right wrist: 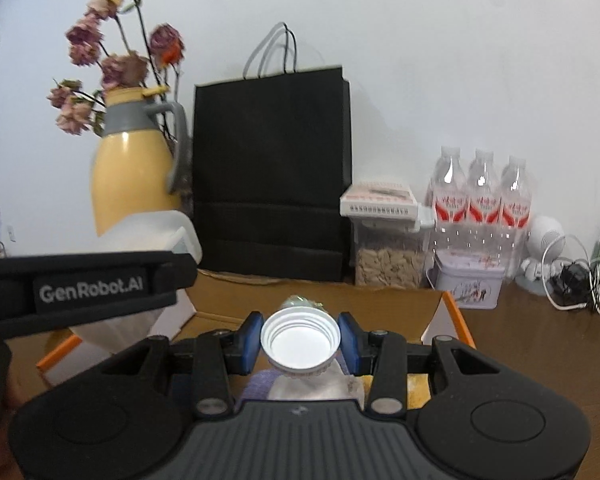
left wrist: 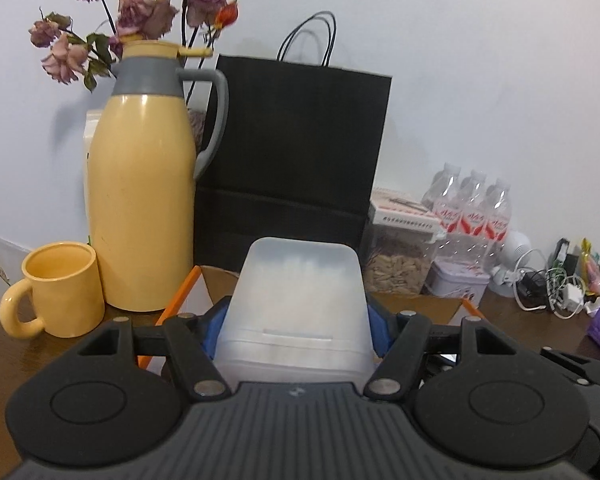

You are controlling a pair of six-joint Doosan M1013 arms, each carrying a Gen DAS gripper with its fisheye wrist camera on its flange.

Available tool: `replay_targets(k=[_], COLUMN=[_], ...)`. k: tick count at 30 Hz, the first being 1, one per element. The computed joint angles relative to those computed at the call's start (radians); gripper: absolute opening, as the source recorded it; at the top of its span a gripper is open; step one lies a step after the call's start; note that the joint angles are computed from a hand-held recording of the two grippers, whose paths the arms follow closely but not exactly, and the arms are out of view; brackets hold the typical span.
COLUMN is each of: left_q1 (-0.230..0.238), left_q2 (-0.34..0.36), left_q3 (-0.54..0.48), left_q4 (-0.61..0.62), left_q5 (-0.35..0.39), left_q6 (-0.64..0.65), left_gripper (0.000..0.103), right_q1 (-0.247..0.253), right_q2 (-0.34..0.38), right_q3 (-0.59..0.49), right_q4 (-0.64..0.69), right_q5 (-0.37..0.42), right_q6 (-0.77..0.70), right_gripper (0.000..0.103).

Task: Organize objects
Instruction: 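Carry the white container and bottle cap into the box and open both grippers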

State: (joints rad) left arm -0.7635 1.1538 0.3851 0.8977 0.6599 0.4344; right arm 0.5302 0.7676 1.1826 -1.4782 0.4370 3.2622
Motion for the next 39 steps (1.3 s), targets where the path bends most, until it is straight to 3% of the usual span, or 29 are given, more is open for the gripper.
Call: replay_targets(k=[6, 12, 13, 14, 15, 16, 17, 19, 30, 37, 39], left_q1=[0.01, 0.011, 0.011, 0.011, 0.01, 0.008, 0.006, 0.004, 0.003, -0.001, -0.002], left_q2=[0.054, 0.051, 0.048, 0.046, 0.043, 0.041, 0.038, 0.039, 0.023, -0.047, -0.087], left_q3=[-0.095, -0.088, -0.082, -0.078, -0.07, -0.064, -0.055, -0.059, -0.029, 0.086, 0.155], left_q4=[-0.093, -0.112, -0.112, -0.102, -0.083, -0.06, -0.03, -0.012, 0.013, 0.045, 0.071], left_q5=[0.055, 0.05, 0.046, 0.047, 0.045, 0.044, 0.041, 0.051, 0.045, 0.006, -0.035], left_q6=[0.116, 0.14, 0.137, 0.125, 0.104, 0.083, 0.055, 0.038, 0.002, -0.048, -0.083], left_gripper=[0.067, 0.068, 0.069, 0.077, 0.094, 0.103, 0.103, 0.103, 0.103, 0.103, 0.103], right_q1=[-0.005, 0.002, 0.002, 0.002, 0.002, 0.002, 0.002, 0.005, 0.005, 0.01, 0.014], right_q2=[0.012, 0.018, 0.017, 0.017, 0.018, 0.018, 0.018, 0.019, 0.02, 0.004, -0.005], right_q3=[-0.009, -0.019, -0.02, -0.02, -0.022, -0.023, -0.022, -0.023, -0.029, -0.008, 0.006], right_q4=[0.075, 0.101, 0.11, 0.117, 0.127, 0.13, 0.122, 0.103, 0.133, 0.09, 0.061], right_q5=[0.006, 0.03, 0.034, 0.037, 0.042, 0.046, 0.049, 0.06, 0.062, 0.062, 0.071], right_q6=[-0.068, -0.12, -0.128, -0.134, -0.141, -0.14, -0.13, -0.114, -0.146, -0.131, -0.113], right_gripper=[0.039, 0.04, 0.04, 0.041, 0.045, 0.061, 0.084, 0.103, 0.103, 0.103, 0.103])
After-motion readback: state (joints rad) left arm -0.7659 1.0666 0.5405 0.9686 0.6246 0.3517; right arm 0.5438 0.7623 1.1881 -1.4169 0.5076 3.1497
